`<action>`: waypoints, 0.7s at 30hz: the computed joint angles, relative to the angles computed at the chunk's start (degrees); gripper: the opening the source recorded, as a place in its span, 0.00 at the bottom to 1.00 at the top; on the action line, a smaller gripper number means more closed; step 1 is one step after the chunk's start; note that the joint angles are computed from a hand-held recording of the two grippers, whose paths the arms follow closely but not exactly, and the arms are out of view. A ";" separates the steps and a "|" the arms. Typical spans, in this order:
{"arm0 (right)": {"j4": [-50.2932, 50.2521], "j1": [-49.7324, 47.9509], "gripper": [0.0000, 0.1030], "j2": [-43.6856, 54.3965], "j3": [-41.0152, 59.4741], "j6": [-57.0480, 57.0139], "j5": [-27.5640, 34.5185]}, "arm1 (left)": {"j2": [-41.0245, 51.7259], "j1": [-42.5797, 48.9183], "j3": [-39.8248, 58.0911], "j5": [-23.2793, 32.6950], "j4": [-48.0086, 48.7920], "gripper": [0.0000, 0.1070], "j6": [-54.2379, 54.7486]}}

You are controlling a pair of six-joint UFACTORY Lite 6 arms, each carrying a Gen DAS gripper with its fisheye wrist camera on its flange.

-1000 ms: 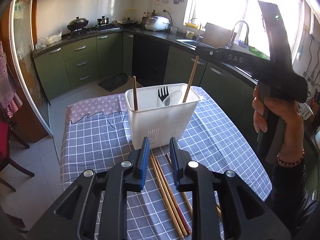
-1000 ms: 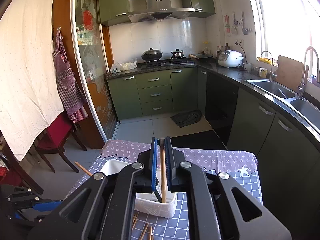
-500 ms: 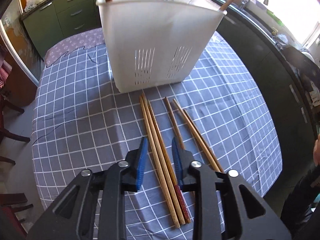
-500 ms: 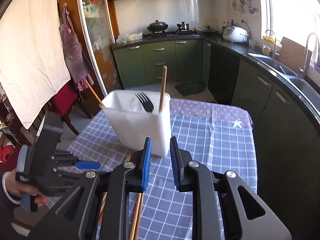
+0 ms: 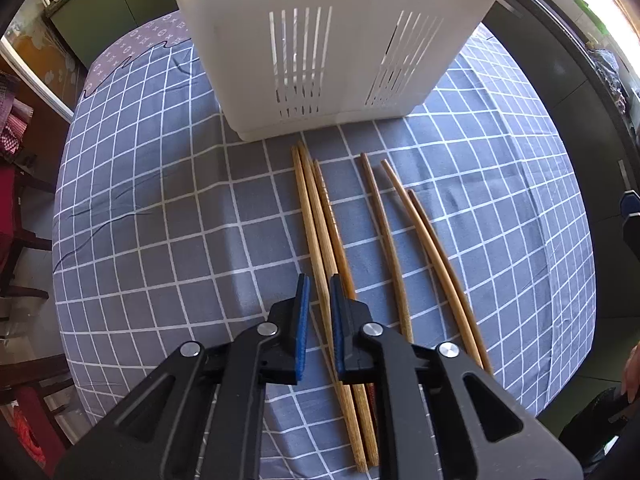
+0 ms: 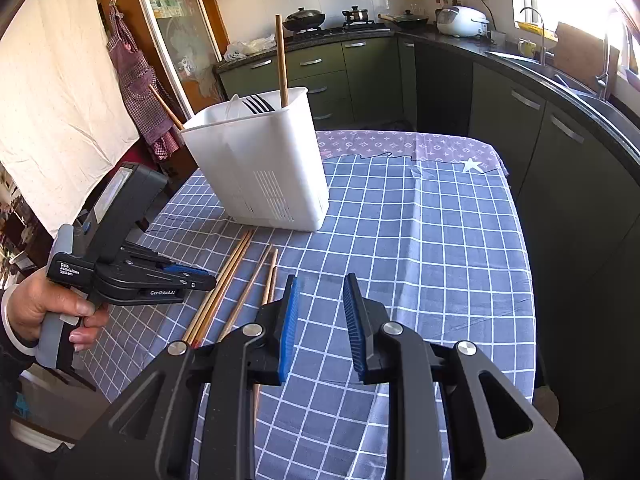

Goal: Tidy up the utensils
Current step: 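Move both tools back down toward the remaining chopsticks on the cloth, then close the left tool on a wooden chopstick while the right tool grasps another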

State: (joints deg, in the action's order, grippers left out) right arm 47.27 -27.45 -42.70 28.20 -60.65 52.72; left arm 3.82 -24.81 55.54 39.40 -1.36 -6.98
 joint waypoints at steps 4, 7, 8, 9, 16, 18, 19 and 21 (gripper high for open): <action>-0.06 0.55 0.26 -0.26 0.72 0.88 0.72 | 0.87 -0.22 0.63 0.43 0.30 0.09 -0.78; -0.54 2.23 0.26 0.20 1.34 2.20 0.04 | 0.84 -0.10 0.71 1.02 0.11 0.09 -0.58; -0.69 2.41 0.26 0.11 1.36 2.41 0.02 | 1.29 -0.17 1.24 1.49 -0.17 0.09 -0.43; -0.83 2.68 0.26 0.14 1.38 2.65 -0.10 | 2.38 -0.33 2.38 1.95 -0.20 0.09 -0.51; -0.72 2.07 0.26 -0.38 1.38 2.23 1.19 | 8.80 -1.16 9.61 4.44 3.71 0.09 -4.14; -0.43 1.39 0.26 0.03 1.53 1.73 1.43 | 9.86 -0.77 10.73 5.03 3.72 0.09 -3.95; -0.29 0.98 0.26 0.19 1.54 1.35 1.61 | 10.42 -0.64 11.15 5.19 3.75 0.09 -3.72; -0.02 0.55 0.26 0.35 1.50 0.89 1.87 | 11.52 -0.81 11.75 5.52 3.45 0.09 -3.56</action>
